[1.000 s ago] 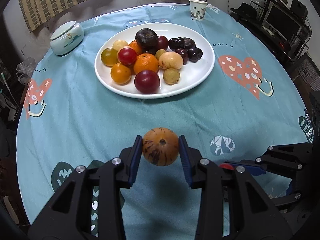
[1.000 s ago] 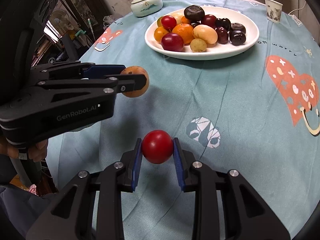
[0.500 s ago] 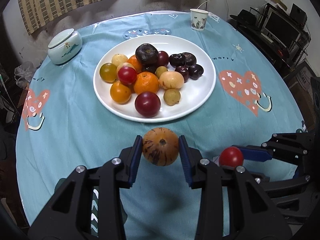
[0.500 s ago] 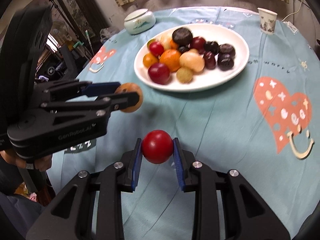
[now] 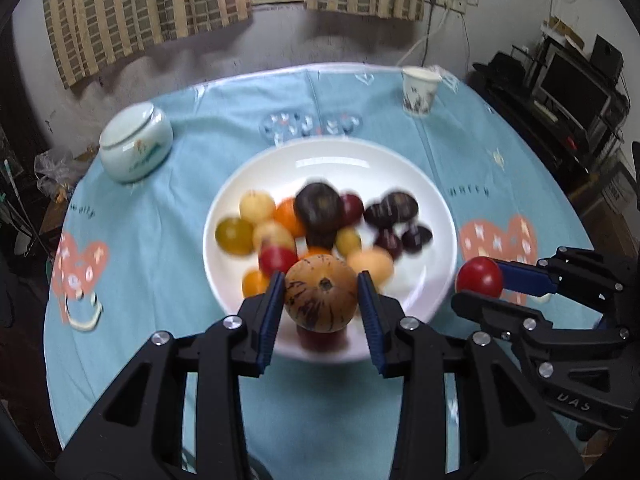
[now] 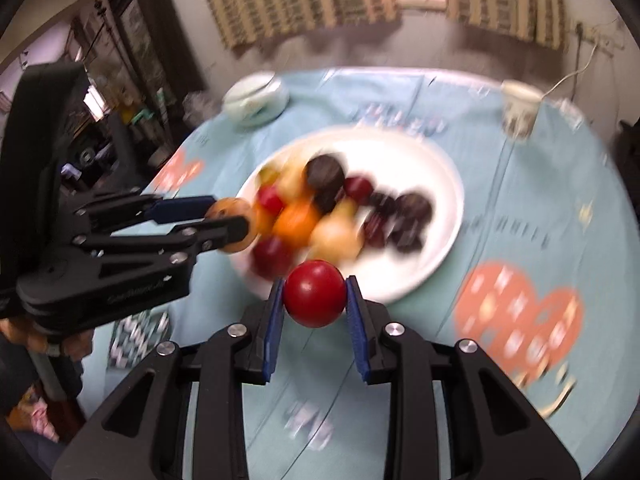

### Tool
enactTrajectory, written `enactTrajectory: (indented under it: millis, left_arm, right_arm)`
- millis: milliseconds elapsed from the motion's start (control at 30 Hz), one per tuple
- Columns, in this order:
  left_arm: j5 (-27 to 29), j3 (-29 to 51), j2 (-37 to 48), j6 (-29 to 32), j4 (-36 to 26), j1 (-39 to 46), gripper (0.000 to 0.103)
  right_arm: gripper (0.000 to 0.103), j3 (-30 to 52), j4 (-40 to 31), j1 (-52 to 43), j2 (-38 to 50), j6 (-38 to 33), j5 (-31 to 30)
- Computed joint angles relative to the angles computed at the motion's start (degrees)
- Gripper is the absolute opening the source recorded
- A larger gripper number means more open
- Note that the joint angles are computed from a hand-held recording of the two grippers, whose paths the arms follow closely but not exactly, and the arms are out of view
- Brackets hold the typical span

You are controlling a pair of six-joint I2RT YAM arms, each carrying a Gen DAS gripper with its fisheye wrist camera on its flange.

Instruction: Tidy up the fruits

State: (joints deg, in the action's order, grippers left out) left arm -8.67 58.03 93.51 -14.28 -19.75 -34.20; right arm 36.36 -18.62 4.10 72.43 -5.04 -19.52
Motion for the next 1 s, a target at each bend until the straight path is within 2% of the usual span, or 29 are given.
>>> enactTrajectory:
  millis: [133, 300, 400, 433, 467, 500, 533, 600, 633, 667, 733, 833, 1000]
  left_arm:
    - [-0.77, 8.01, 7.88, 0.95, -1.26, 1.50, 0.038]
    - [-1.02, 13.98, 15.24, 1.18, -1.43, 3.15, 0.039]
    - [-1.64, 14.97, 16.91, 2.13, -0.15, 3.29, 0.044]
    - [-1.49, 14.88, 17.02, 2.11, 0.14, 3.37, 0.053]
    - [-1.87, 14.59, 16.90, 1.85, 0.62, 3.52, 0.056]
    - [-2.32, 14.29, 16.67, 1.61, 0.98, 3.71, 0.065]
    - [-2.68, 13.83, 16.32, 1.48, 1.47, 3.85, 0.070]
    - [-4.60, 12.75, 15.08, 1.49, 2.38, 3.86, 0.073]
    - [-5.50, 12.22, 14.30, 1.54, 2.57, 3.81, 0.078]
    - [-5.74, 11.35, 13.06, 1.84, 3.06, 3.86, 0.080]
    - [-6.45, 9.47, 10.55, 2.31, 3.98, 3.51, 0.086]
    - [-8.35, 7.59, 6.94, 1.92, 3.59, 2.47, 0.089]
    - [-8.19, 3.89, -0.61, -2.20, 2.22, 1.60, 0.095]
  right_arm:
    - [0.030, 6.40, 4.89, -1.15, 10.69, 1.68, 2.05]
    - [0.030, 13.21, 6.47, -1.87, 21.09, 1.47, 2.81]
    - [0.032, 17.19, 6.08, -0.56, 26.44, 0.92, 5.54]
    - [0.035, 18.49, 5.44, -0.22, 27.60, 1.05, 6.33]
    - [0.035, 19.08, 5.32, -0.19, 28.24, 1.17, 6.41]
    - [0.035, 19.15, 5.69, -0.32, 28.30, 1.35, 6.39]
    - [0.035, 19.12, 6.07, -0.35, 28.11, 1.60, 6.39]
    - [0.046, 19.07, 5.83, -0.84, 27.56, 1.18, 5.81]
    - [0.058, 18.56, 5.94, -0.94, 26.50, 1.32, 6.70]
    - [0.061, 17.89, 6.51, -1.07, 25.33, 1.70, 6.98]
    - [0.061, 16.17, 6.98, -2.36, 22.13, 2.08, 3.90]
    - [0.061, 14.56, 5.37, -3.06, 17.06, 2.39, 2.07]
    - [0.061, 7.94, 2.30, -4.34, 5.08, 2.69, -0.57]
